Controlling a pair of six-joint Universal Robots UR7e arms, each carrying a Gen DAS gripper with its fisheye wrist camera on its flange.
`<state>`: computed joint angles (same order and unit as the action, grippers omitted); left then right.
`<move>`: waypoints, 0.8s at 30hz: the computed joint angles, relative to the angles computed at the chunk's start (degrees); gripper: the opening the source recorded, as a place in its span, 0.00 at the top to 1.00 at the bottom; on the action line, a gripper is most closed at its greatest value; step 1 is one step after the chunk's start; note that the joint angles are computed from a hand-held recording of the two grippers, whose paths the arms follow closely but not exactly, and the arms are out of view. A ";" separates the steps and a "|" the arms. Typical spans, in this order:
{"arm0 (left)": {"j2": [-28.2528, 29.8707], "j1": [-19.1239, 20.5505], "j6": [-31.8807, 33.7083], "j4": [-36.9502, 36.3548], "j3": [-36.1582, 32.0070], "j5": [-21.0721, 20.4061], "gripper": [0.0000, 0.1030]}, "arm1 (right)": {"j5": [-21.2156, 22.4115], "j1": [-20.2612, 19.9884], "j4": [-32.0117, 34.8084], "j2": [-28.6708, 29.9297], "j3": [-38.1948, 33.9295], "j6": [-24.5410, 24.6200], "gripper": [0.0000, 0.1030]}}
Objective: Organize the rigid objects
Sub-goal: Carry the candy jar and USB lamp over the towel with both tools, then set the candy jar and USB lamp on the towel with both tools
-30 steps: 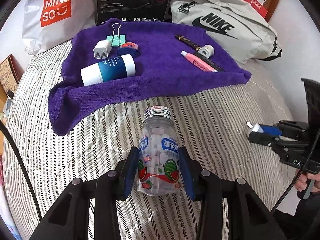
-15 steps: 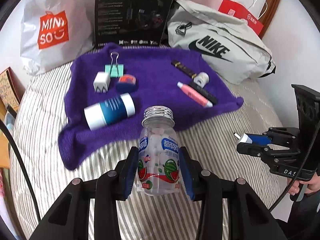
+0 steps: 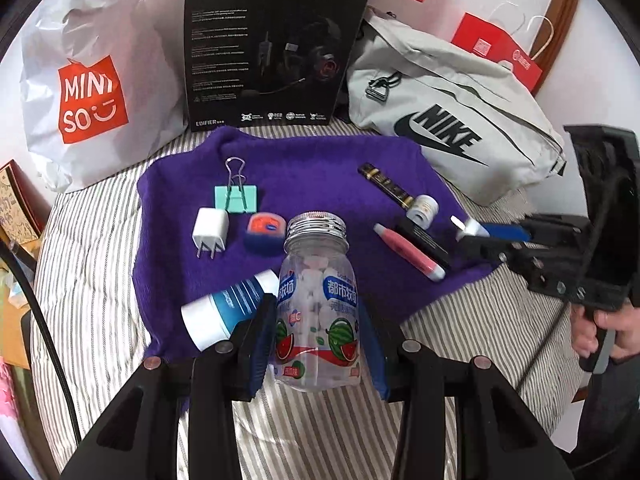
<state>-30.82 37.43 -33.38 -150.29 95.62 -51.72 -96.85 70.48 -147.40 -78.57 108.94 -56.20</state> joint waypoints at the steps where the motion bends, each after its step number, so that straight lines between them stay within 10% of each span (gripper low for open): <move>1: 0.10 0.13 0.05 0.10 -0.27 0.27 0.62 | -0.34 0.39 -0.14 1.06 -0.93 0.35 0.77; 24: 1.56 4.04 2.60 1.33 -4.62 -0.39 0.62 | -10.92 4.78 -5.17 19.92 -15.14 1.27 0.77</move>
<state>-29.25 41.47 -30.78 -148.97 90.99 -52.11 -107.77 75.25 -152.57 -58.64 93.80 -54.93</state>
